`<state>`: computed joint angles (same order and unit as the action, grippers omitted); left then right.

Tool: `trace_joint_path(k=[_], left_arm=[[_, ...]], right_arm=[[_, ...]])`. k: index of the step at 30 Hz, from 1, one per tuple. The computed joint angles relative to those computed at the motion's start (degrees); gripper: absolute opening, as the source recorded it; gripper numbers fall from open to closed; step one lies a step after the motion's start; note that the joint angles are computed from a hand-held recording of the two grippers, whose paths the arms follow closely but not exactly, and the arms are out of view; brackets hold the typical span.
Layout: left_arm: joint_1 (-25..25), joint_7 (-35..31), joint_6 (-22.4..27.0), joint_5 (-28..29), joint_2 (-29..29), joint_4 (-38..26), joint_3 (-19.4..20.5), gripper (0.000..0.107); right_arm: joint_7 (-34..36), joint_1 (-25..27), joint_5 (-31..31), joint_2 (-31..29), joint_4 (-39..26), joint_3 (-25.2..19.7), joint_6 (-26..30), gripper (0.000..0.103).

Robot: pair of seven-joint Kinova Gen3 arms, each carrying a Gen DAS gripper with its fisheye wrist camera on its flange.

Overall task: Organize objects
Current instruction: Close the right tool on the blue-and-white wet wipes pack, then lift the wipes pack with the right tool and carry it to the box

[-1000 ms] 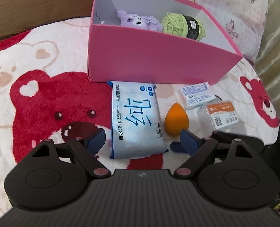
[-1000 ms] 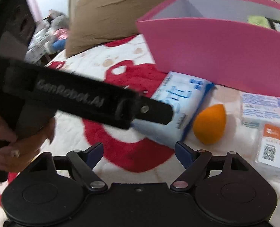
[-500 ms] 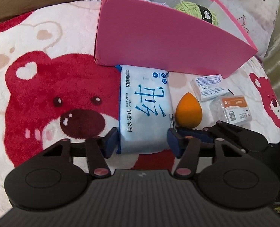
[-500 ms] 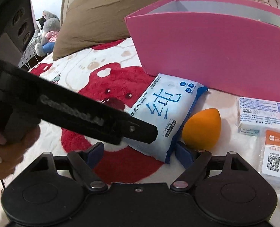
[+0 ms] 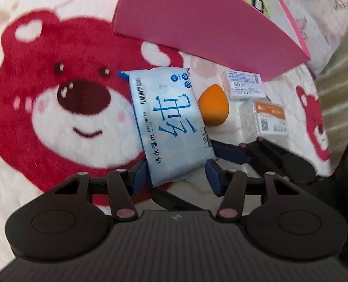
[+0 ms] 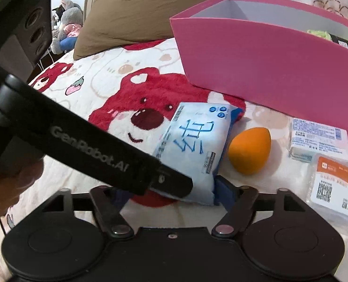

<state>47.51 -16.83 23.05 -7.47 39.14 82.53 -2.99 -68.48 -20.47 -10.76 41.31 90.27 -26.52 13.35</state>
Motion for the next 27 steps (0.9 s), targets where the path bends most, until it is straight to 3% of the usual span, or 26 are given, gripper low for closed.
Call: trace_joint_path(k=[2, 4, 6, 7, 8, 14, 18, 20, 23, 27], left_arm=[[1.09, 2.61, -2.33, 0.64, -0.58, 2.05, -1.89, 0.052], [4.79, 6.09, -1.71, -1.33, -0.39, 2.2, -6.72, 0.052], [6.72, 7.51, -1.89, -4.15, -0.15, 2.61, -9.01, 0.042], [6.75, 7.26, -2.51, -5.27, -0.1, 2.92, -8.98, 0.028], [7.14, 7.49, -2.98, -6.12, 0.05, 2.98, -9.41, 0.027], [10.61, 11.81, -8.0, -7.16, 0.7, 5.22, -13.86, 0.027], [10.54, 12.21, -9.0, -5.14, 1.08, 5.54, -14.32, 0.027], [10.3, 11.95, -9.18, -4.53, 1.39, 5.23, -14.15, 0.033], [11.89, 12.07, -14.02, -3.24, 1.27, 7.52, -16.26, 0.04], [12.1, 9.99, -14.55, 0.04, 0.78, 7.92, -16.57, 0.04]], right_arm=[[-1.39, -1.73, -0.07, 0.26, -0.67, 2.13, 0.35, 0.083], [-2.52, -2.98, 0.08, 0.63, -0.8, 3.38, -0.69, 0.083], [-4.09, -4.05, 0.25, 0.56, 0.02, 4.37, -2.85, 0.084], [-5.02, -4.36, 0.27, 0.65, 0.7, 4.53, -4.46, 0.085], [-6.11, -5.46, 0.65, 0.56, 1.52, 5.51, -6.19, 0.085], [-11.91, -14.35, 4.59, -1.03, 5.46, 14.77, -13.5, 0.079], [-14.75, -15.95, 6.62, -1.45, 5.89, 16.8, -14.05, 0.076], [-15.64, -17.44, 7.56, -1.41, 5.68, 18.48, -13.72, 0.076], [-16.74, -18.28, 8.65, -1.34, 5.56, 19.45, -13.52, 0.077], [-17.6, -16.93, 9.89, -1.57, 6.07, 18.02, -14.16, 0.075]])
